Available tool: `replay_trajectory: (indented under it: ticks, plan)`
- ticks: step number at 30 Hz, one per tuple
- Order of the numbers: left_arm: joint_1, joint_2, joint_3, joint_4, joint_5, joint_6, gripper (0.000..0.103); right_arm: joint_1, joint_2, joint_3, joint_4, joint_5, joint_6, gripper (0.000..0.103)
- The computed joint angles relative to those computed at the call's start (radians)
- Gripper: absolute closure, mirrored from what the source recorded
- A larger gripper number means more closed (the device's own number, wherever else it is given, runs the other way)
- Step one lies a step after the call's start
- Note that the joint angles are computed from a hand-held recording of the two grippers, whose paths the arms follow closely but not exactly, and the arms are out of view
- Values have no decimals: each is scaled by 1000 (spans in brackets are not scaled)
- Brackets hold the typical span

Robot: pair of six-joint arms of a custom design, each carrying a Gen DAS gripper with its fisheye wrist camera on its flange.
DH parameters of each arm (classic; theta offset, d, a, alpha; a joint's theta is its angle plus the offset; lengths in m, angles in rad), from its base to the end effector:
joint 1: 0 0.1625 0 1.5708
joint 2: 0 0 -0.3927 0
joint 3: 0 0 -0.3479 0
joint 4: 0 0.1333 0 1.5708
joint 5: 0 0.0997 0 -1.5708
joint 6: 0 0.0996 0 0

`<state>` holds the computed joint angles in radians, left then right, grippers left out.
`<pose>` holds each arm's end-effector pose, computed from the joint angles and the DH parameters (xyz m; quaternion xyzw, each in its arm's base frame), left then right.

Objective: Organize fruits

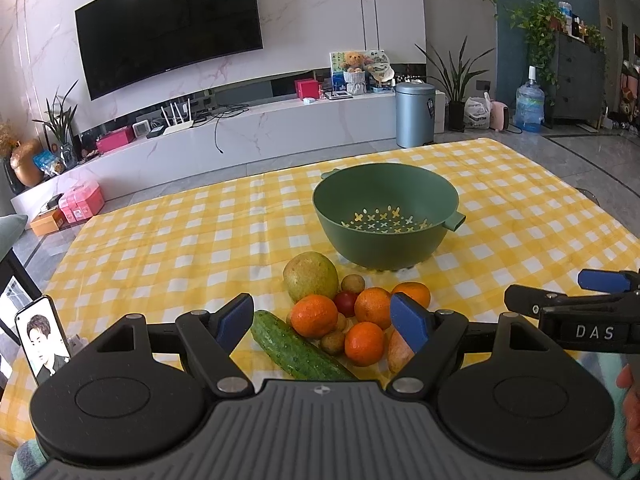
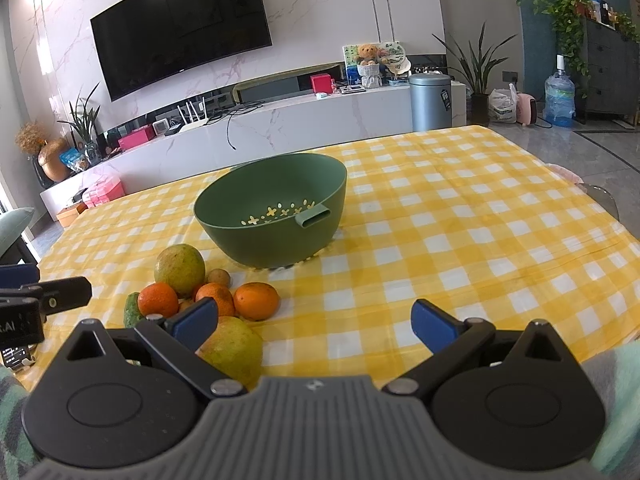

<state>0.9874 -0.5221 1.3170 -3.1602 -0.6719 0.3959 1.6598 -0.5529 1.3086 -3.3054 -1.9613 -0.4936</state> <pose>-0.2083 -0.6990 0.1377 0.2423 0.8120 -0.3844 0.3663 0.1590 -0.7081 0.1615 0.1613 -0.8555 0.4174 0.2604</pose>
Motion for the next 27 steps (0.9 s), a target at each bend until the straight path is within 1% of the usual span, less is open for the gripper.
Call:
replay_trajectory:
  ticks: [8, 18, 21, 24, 27]
  plan:
    - [7, 0, -13, 27, -11, -20, 12, 0, 0, 1, -1, -2, -2, 4]
    - [10, -1, -16, 32, -16, -21, 12, 1, -4, 6, -2, -3, -4, 4]
    - [15, -5, -22, 54, -32, -28, 12, 0, -3, 7, -5, -1, -8, 4]
    - [26, -16, -37, 122, -59, -50, 12, -1, 1, 15, -36, 18, -36, 4]
    - [39, -29, -46, 169, -99, -63, 12, -9, 3, 29, -58, 77, -76, 4]
